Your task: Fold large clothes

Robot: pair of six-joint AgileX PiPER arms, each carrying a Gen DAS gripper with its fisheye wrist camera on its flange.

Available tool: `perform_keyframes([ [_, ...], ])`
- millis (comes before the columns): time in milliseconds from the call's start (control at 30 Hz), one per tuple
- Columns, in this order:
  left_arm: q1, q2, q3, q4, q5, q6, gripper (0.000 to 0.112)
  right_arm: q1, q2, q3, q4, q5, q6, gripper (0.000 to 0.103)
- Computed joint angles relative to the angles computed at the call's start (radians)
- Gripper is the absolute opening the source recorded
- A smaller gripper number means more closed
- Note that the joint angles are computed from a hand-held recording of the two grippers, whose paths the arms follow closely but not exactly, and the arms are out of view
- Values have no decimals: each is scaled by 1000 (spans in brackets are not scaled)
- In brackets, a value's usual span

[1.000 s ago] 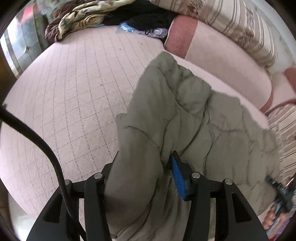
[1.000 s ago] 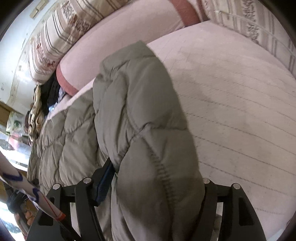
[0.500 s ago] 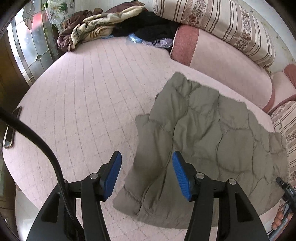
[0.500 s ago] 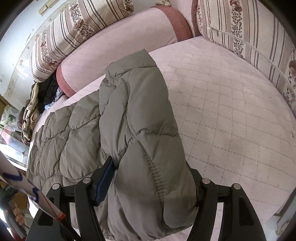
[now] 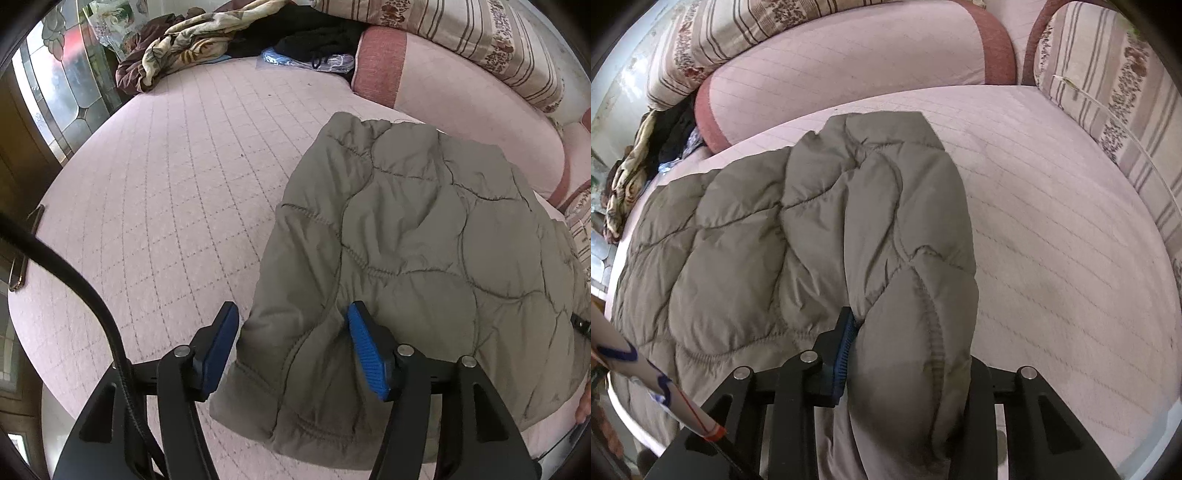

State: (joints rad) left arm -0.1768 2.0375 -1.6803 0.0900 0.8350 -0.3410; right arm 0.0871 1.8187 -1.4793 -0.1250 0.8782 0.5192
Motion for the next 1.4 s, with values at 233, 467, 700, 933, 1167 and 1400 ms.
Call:
perform_keyframes([
  [233,-50,-21,23,199,-24,-117,67,5,-138,238,-179,-177,239,79],
  [467,-142,-166,155,537,-77,-402,68,28,-285,297,-423,-129,481,86],
  [700,-216,-404,342,853,-108,-733,92,164,-396,282,-559,17,597,86],
  [933,-305,-592,463,967,-76,-838,94,442,-440,332,-597,126,713,86],
  [1167,-337,-665,572,904,-103,-779,94,662,-404,401,-554,113,844,86],
  [1400,-298,-623,708,723,-206,-701,94,739,-278,413,-457,46,849,86],
])
